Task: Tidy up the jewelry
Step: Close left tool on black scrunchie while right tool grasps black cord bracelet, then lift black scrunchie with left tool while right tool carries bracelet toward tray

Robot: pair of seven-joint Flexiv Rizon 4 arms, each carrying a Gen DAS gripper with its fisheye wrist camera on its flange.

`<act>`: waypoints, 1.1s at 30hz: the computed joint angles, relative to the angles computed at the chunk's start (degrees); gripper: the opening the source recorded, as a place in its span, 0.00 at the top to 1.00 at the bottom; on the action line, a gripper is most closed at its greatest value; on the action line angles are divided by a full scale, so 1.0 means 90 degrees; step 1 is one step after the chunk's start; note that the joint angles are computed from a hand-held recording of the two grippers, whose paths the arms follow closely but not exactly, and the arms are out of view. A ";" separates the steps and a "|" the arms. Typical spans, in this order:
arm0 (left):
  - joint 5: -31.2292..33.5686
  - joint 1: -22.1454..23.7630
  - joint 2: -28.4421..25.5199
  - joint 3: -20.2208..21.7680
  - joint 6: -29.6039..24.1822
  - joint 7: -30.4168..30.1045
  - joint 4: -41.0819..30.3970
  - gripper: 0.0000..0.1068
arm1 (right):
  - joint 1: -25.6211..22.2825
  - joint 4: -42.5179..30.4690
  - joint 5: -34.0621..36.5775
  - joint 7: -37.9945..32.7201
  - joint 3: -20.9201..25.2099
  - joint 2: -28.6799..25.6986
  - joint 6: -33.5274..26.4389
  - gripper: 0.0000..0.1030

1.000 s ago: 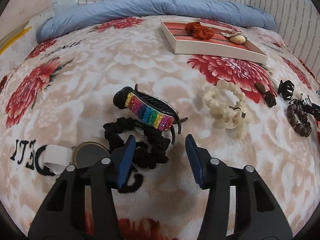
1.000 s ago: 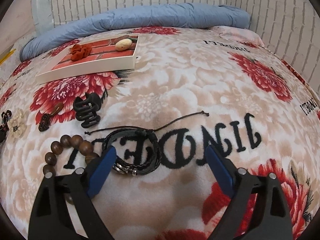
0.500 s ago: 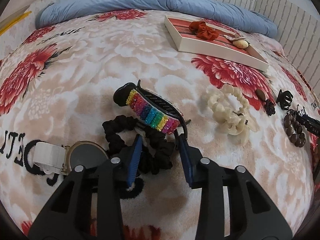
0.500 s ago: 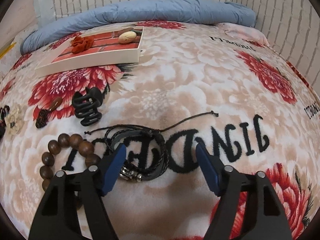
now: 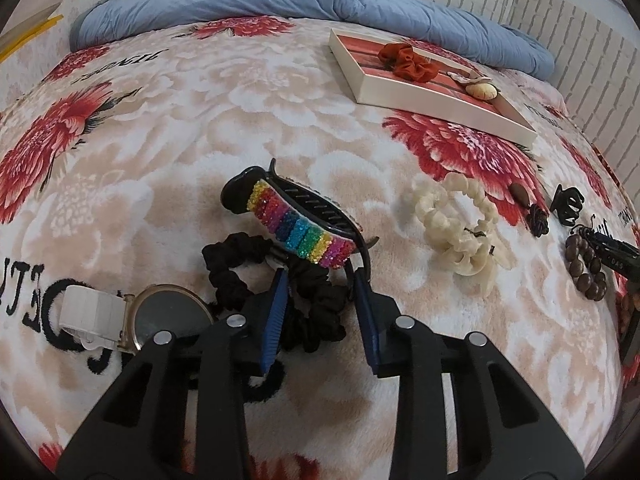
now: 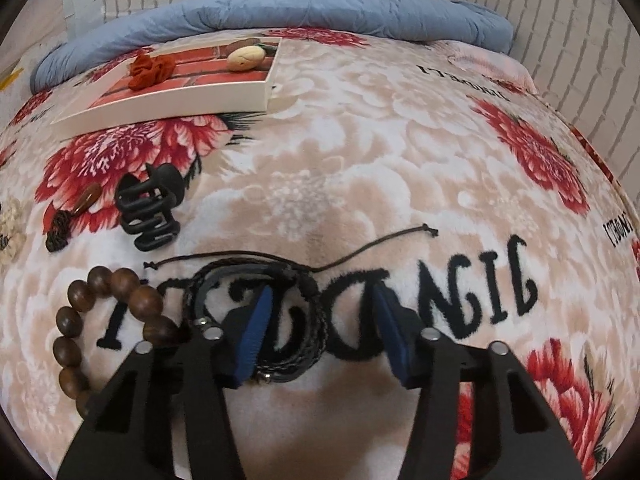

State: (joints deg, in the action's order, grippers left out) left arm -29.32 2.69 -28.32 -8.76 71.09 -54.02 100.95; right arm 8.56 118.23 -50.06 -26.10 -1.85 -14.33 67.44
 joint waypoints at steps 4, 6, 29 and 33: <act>0.0021 -0.0003 0.0023 -0.0024 0.0102 0.0040 0.0051 0.76 | 0.0032 0.0010 -0.0197 -0.0009 -0.0024 0.0007 0.0016 0.79; 0.0002 0.0014 0.0030 -0.0054 0.0106 0.0077 0.0059 0.80 | 0.0015 0.0034 -0.0245 0.0034 -0.0024 0.0026 0.0056 0.88; -0.1520 0.0170 0.0613 -0.0623 0.0405 0.1430 0.0672 0.89 | -0.0430 0.0224 -0.2296 0.1494 -0.0035 0.0331 0.0649 0.91; -0.1574 0.0054 0.0622 -0.0439 0.0267 0.1428 0.0676 0.89 | -0.0483 0.0231 -0.2215 0.1473 0.0020 0.0323 0.0698 0.91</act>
State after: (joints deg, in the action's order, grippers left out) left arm -43.49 3.18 -22.71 -12.71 73.49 -41.18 107.03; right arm 4.22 120.31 -69.99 -12.85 -1.67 -11.42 73.72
